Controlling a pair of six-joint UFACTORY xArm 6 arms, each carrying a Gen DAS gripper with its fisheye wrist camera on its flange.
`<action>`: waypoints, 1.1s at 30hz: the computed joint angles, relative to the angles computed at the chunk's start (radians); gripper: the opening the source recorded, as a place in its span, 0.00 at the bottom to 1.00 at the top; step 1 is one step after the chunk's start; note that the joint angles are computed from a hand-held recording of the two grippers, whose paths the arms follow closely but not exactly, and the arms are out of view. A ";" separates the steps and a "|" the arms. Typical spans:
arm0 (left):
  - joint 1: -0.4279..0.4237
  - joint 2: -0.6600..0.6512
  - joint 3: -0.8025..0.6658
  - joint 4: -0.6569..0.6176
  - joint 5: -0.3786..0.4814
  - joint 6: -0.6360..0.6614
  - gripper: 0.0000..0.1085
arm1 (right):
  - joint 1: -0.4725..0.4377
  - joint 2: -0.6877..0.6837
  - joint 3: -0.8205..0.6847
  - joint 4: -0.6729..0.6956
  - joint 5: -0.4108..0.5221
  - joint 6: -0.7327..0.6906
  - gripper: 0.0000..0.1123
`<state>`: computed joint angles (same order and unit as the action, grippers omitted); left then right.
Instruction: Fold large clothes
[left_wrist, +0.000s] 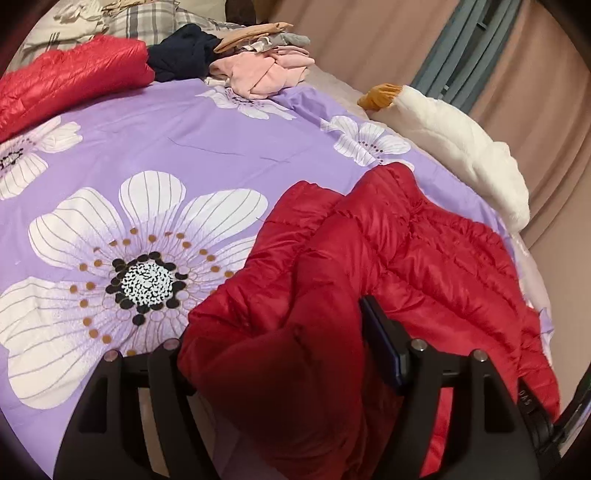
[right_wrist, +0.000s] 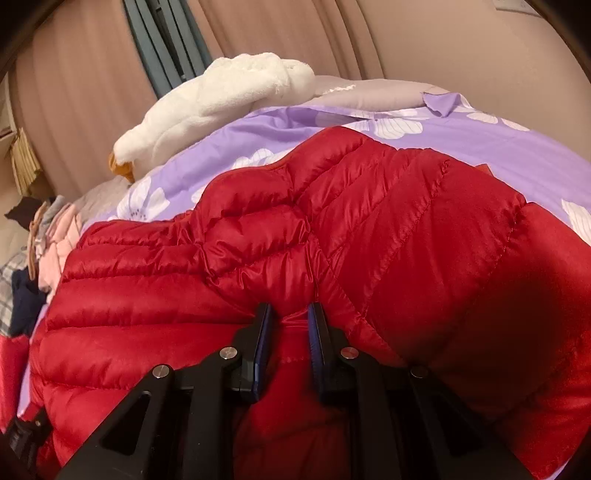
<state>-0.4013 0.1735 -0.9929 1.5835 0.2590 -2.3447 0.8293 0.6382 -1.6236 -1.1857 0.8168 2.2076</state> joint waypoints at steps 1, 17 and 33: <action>0.002 0.002 0.000 -0.002 -0.004 0.002 0.65 | 0.000 -0.001 0.001 -0.005 0.000 0.004 0.14; 0.019 -0.032 0.027 -0.015 -0.036 0.059 0.43 | 0.067 -0.036 -0.017 0.000 0.019 -0.120 0.14; -0.043 -0.024 0.017 -0.074 0.083 0.137 0.48 | 0.053 0.056 -0.098 0.084 0.067 -0.195 0.12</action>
<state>-0.4445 0.1493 -0.9764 1.5094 0.3424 -2.2074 0.8820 0.6941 -1.7217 -1.1014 0.8833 2.0126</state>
